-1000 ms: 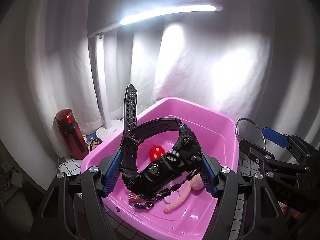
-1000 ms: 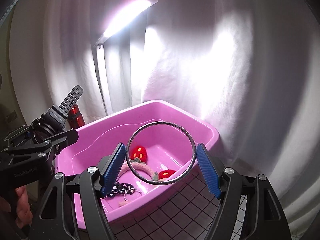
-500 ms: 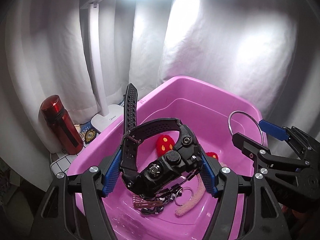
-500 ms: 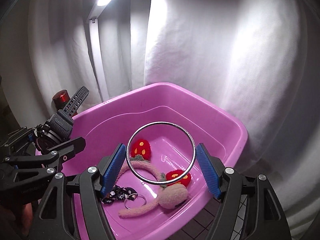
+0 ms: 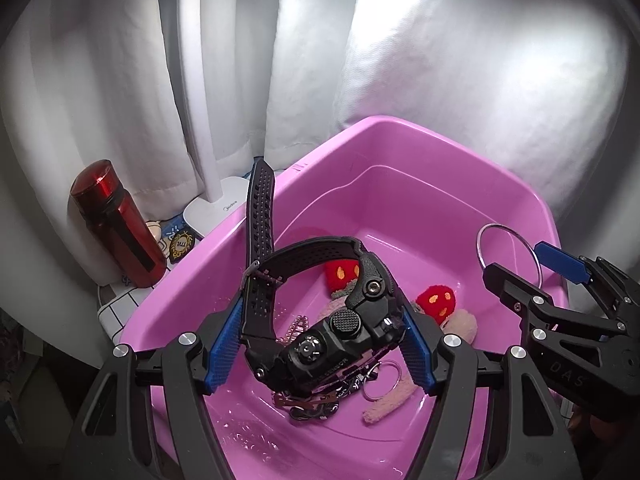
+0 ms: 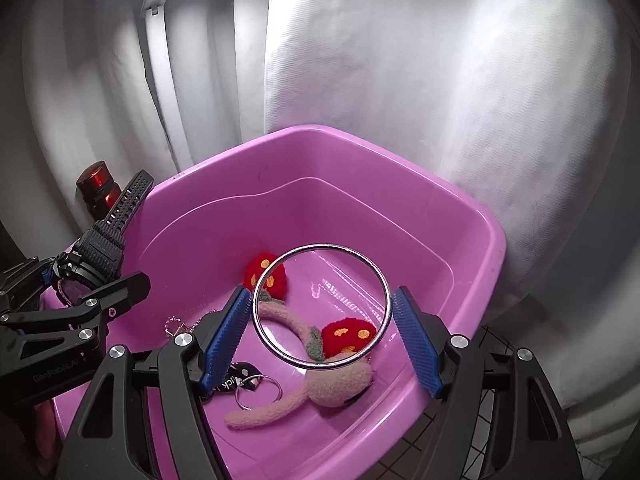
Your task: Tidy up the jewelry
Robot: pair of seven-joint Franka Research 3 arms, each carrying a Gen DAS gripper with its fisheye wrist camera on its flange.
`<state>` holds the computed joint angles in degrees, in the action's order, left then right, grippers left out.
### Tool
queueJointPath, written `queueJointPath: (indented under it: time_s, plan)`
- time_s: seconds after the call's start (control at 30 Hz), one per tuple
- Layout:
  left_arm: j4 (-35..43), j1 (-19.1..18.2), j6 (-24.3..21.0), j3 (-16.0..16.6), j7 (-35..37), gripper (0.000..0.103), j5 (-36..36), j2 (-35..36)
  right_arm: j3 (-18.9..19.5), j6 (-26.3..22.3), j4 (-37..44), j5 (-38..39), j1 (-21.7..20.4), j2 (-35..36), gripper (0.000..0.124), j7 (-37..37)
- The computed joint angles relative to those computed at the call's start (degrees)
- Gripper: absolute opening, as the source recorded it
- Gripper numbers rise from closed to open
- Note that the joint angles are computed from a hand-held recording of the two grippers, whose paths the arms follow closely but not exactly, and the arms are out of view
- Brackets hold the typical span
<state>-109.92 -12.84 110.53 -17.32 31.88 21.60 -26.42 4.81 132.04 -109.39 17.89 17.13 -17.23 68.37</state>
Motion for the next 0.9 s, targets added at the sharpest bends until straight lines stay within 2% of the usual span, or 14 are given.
queueJointPath:
  time_s: [0.23,0.27,0.33,0.4,0.9]
  plan:
    - [-0.1,-0.2,-0.9,0.8,0.0,0.070,-2.1,-0.4,0.4,-0.2,0.8,-1.3,-0.3,0.6,0.071,2.2]
    - [0.2,-0.1,-1.4,0.8,0.0,0.071,-2.1,-0.3,0.5,-0.2,0.8,-1.6,-0.3,0.6,0.071,2.4]
    - [0.8,0.3,-2.3,0.1,-0.2,0.084,-0.6,-0.4,0.7,0.1,0.7,-2.2,-0.2,0.4,0.071,2.5]
    - [1.2,0.5,-2.6,-0.3,-0.2,0.090,0.5,-0.5,0.7,0.5,0.4,-2.5,-0.2,0.0,0.071,2.6]
    - [2.7,0.0,-3.6,-0.9,0.0,0.092,2.0,-0.2,0.2,0.9,-1.3,-2.0,-0.3,-2.5,0.071,2.4]
